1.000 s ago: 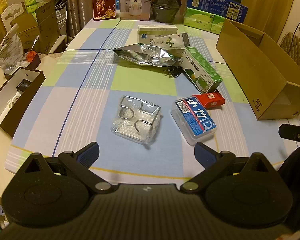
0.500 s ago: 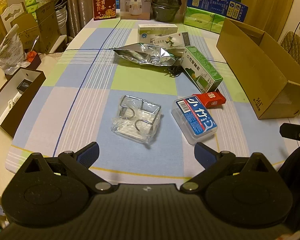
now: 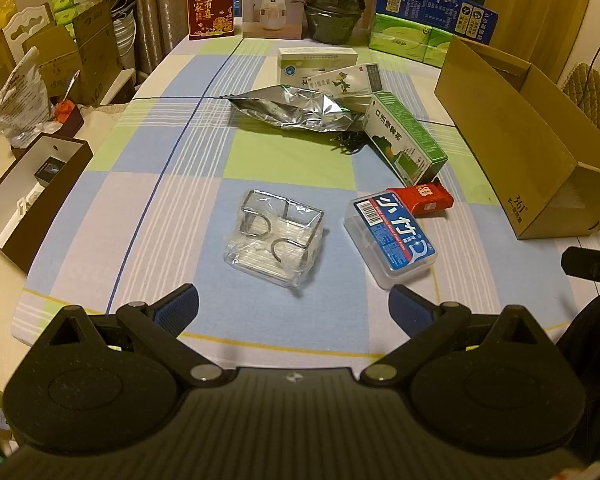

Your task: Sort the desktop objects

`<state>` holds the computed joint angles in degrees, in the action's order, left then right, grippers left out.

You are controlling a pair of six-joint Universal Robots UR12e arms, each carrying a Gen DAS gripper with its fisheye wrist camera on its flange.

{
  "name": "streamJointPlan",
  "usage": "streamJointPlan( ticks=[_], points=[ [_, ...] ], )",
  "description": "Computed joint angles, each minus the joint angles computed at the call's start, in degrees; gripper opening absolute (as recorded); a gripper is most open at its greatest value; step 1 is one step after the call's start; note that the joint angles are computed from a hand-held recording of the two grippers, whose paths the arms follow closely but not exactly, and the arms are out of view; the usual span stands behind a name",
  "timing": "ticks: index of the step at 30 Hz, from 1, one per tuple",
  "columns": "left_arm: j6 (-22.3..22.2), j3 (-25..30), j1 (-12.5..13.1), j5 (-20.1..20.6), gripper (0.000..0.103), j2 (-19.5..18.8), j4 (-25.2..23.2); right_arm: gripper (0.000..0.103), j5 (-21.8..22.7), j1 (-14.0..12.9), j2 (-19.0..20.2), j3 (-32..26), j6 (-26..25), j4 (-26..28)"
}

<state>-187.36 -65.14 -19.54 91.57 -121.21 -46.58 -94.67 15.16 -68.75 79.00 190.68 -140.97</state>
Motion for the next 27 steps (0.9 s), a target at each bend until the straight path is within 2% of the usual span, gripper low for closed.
streamJointPlan(
  ticks=[27],
  points=[
    [-0.7,0.2,0.1,0.8,0.1,0.0,-0.3,0.101,-0.1,0.4,0.3,-0.3,-0.2,-0.3]
  ],
)
